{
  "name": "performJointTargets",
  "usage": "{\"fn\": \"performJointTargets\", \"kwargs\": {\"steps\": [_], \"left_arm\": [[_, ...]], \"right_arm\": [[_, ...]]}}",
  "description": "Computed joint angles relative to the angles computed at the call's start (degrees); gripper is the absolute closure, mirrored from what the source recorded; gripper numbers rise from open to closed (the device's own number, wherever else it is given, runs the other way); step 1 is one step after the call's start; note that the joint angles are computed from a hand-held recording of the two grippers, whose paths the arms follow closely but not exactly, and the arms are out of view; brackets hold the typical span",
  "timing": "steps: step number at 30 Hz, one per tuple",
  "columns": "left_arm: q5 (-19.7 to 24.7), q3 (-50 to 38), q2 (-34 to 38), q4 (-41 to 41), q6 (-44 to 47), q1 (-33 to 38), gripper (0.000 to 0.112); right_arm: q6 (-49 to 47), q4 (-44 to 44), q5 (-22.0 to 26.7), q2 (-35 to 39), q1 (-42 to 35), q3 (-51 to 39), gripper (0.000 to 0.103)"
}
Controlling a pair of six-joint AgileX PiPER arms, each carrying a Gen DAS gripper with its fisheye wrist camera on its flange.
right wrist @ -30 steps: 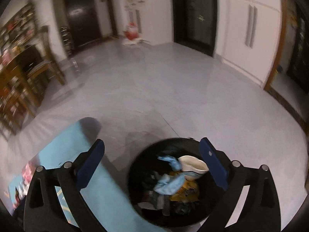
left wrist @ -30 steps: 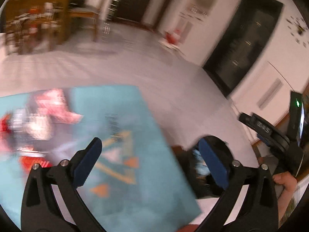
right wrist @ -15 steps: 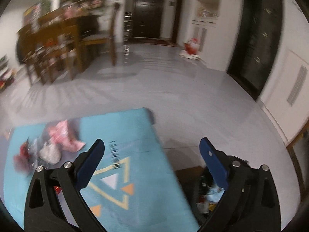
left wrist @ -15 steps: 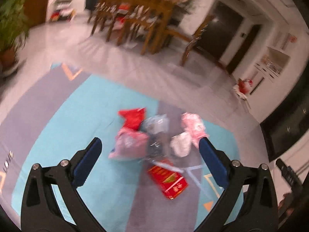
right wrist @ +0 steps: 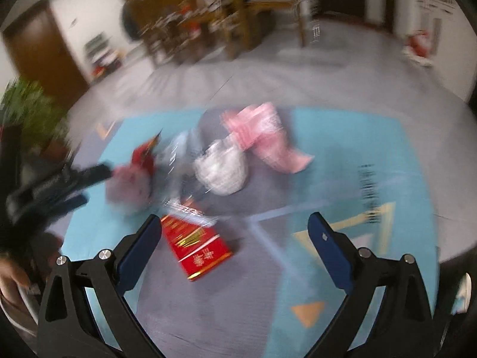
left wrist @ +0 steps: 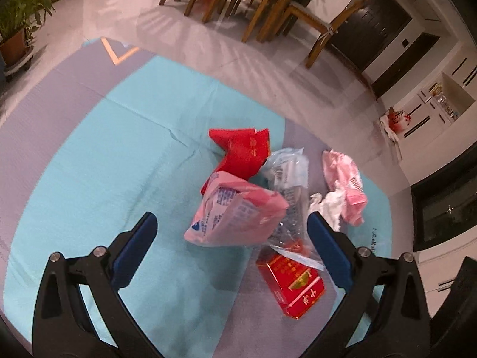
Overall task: Collect trash
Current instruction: 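Grasp the pink plastic bag with the left tool while the right tool grasps the red cigarette box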
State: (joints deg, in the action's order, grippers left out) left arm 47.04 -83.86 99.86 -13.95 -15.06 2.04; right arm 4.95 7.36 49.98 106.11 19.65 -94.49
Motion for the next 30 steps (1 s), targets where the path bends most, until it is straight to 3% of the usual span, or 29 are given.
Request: {"fn": "performJointTargets", "kwargs": {"steps": [5,8,9,11,12,17,23,30], "left_arm": [[-0.4,-0.4,2.7,2.3,-1.7,-0.7,0.013],[-1.0,0.2,3.4,0.7,-1.0,-0.1,0.031],[-1.0,0.4,3.5,-0.9,0.3,0.3,0.044],[-1.2,0.8,3.3,-1.3,1.2,0.4,0.048],[-1.2,0.9,2.9,-0.4,0.7,0.1,0.059],[-1.9,2.7,-1.7,1.3,-0.2,-1.8,0.061],[-3.4,5.9,-8.6,9.2,-6.5,-7.7,0.061],[-2.9,6.1,-11.9,16.9,-9.7,-14.0,0.061]], "right_arm": [[-3.1,-0.9,-0.5,4.0,5.1,0.5,0.014],[-0.6,-5.9,0.4,6.4,8.2,-0.9,0.023],[-0.2,-6.6,0.5,6.9,8.7,-1.1,0.029],[0.7,-7.0,0.5,7.2,9.0,-0.9,0.039],[1.0,-7.0,0.4,7.0,9.1,-0.7,0.039],[0.6,-5.8,3.3,5.8,9.4,-0.7,0.041],[2.1,-4.3,6.7,0.9,8.5,1.7,0.041],[3.6,-2.1,9.2,-3.7,3.4,3.7,0.041]]}}
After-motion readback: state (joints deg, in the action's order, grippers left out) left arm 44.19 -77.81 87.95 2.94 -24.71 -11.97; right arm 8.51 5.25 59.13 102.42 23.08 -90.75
